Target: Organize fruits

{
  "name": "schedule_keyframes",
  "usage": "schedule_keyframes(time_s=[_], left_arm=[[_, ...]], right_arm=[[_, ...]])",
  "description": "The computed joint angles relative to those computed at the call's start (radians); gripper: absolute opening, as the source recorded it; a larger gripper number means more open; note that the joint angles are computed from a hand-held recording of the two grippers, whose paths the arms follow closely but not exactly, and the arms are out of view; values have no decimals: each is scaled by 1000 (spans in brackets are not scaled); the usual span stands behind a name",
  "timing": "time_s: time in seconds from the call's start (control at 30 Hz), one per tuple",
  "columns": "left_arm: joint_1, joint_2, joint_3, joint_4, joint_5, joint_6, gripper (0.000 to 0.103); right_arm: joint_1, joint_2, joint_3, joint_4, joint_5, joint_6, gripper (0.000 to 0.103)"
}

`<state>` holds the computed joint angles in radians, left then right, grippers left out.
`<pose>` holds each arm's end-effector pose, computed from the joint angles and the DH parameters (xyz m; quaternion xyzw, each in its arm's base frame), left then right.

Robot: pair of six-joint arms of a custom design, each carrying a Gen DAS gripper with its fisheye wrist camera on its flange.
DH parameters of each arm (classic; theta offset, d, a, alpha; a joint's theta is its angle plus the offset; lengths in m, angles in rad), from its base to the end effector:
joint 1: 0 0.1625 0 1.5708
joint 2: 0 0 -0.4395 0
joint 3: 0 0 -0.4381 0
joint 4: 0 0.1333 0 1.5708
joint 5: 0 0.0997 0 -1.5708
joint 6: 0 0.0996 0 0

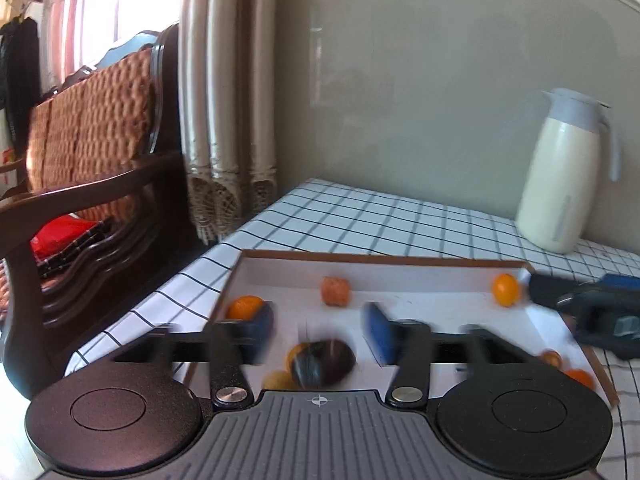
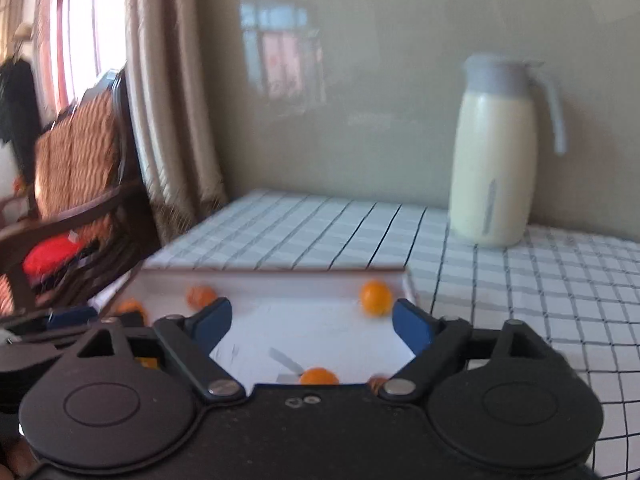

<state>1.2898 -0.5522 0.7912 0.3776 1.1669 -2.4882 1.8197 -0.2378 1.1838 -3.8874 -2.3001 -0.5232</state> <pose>-0.0609 -0.8327 0.1550 0.3097 0.8185 -0.4091 0.2584 0.2560 -0.7356 -0.0064 0.0633 -0.7551 0.5480 0.3544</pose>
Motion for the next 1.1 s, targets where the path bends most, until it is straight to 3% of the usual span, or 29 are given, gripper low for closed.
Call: schedule_keyframes(time_s=[0.03, 0.1, 0.17, 0.3, 0.43, 1.1], left_arm=[[-1, -10, 11, -21, -2, -17, 103], [-4, -58, 84, -112, 14, -12, 103], [-9, -72, 95, -115, 9, 3, 103], [-16, -87, 90, -50, -13, -24, 103], [-26, -156, 179, -77, -17, -24, 103], [-89, -481, 557, -153, 22, -22, 103]], right_arm=[[3, -6, 9, -15, 8, 2, 81], [10, -12, 21, -62, 16, -16, 91], [18, -20, 38, -92, 17, -14, 96], [25, -52, 85, -84, 32, 26, 97], [39, -82, 135, -78, 37, 79, 97], [180, -142, 323, -305, -79, -20, 97]])
